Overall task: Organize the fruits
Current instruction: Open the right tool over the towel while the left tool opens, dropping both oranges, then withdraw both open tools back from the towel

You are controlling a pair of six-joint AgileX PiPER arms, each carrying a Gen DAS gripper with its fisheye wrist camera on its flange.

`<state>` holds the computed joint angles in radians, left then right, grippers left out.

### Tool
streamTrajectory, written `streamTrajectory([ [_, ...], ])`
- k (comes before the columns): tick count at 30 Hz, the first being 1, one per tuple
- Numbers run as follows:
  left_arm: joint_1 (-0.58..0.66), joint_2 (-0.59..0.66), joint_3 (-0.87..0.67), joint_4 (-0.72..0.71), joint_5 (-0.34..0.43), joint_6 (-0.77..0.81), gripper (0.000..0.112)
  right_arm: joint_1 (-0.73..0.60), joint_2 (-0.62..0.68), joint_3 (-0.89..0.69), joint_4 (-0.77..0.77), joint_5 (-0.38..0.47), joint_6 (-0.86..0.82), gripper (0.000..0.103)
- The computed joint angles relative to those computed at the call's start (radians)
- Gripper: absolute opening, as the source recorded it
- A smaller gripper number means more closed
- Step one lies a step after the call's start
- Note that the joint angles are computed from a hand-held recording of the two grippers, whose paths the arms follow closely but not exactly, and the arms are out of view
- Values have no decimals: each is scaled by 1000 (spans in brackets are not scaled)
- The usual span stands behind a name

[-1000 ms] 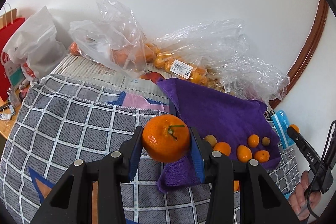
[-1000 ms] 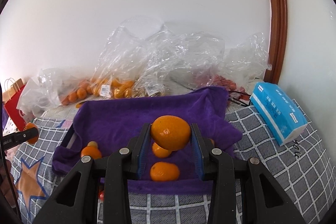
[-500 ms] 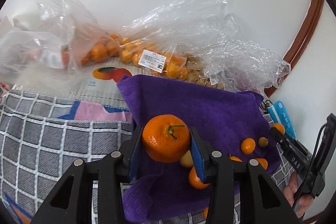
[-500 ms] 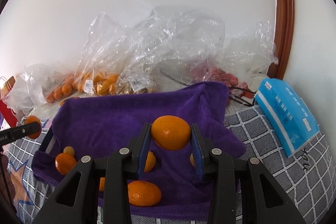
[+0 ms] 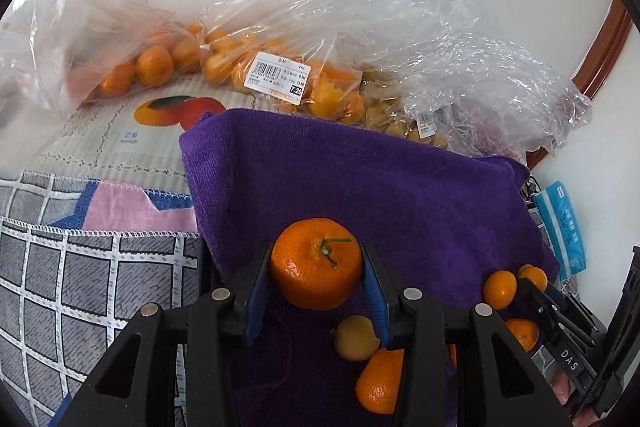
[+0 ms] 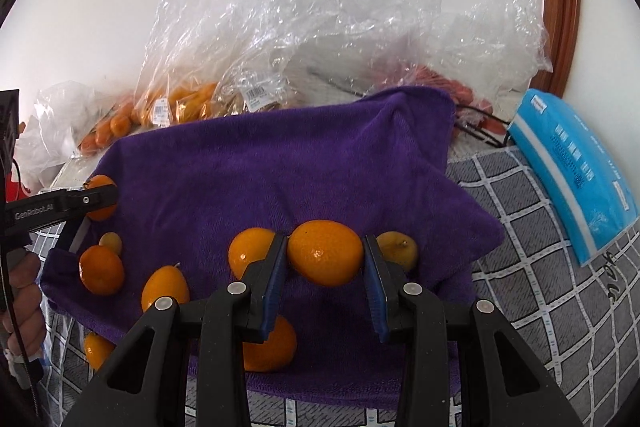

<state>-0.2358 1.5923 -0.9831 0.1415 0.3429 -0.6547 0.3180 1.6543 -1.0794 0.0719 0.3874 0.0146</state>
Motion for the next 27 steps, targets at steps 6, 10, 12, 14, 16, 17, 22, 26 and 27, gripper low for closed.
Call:
streamTrajectory([
  [6,-29,26,-27,94,24,-70,40,-7,8,-11,14,27,-10,37],
  [10,-28,17,-29,54,36,-28,41,-18,-10,-1,57,25,-50,45],
  [12,-39,-10,-14,117,40,-100,44,-23,-25,10,89,14,-79,53],
  [14,-52,-47,7,186,41,-173,49,-25,-38,21,107,1,-92,56],
  [16,-78,-98,38,318,57,-318,50,-21,-54,41,111,-30,-93,58],
  [17,-93,-121,51,374,75,-386,50,-14,-60,50,85,-44,-68,58],
  [22,-144,-236,123,470,152,-509,50,41,-86,76,-185,-81,196,58],
  [26,-183,-356,216,509,207,-569,50,52,-145,100,-37,-67,80,58],
  [27,-190,-383,235,507,215,-575,50,64,-163,105,-62,-60,108,58],
])
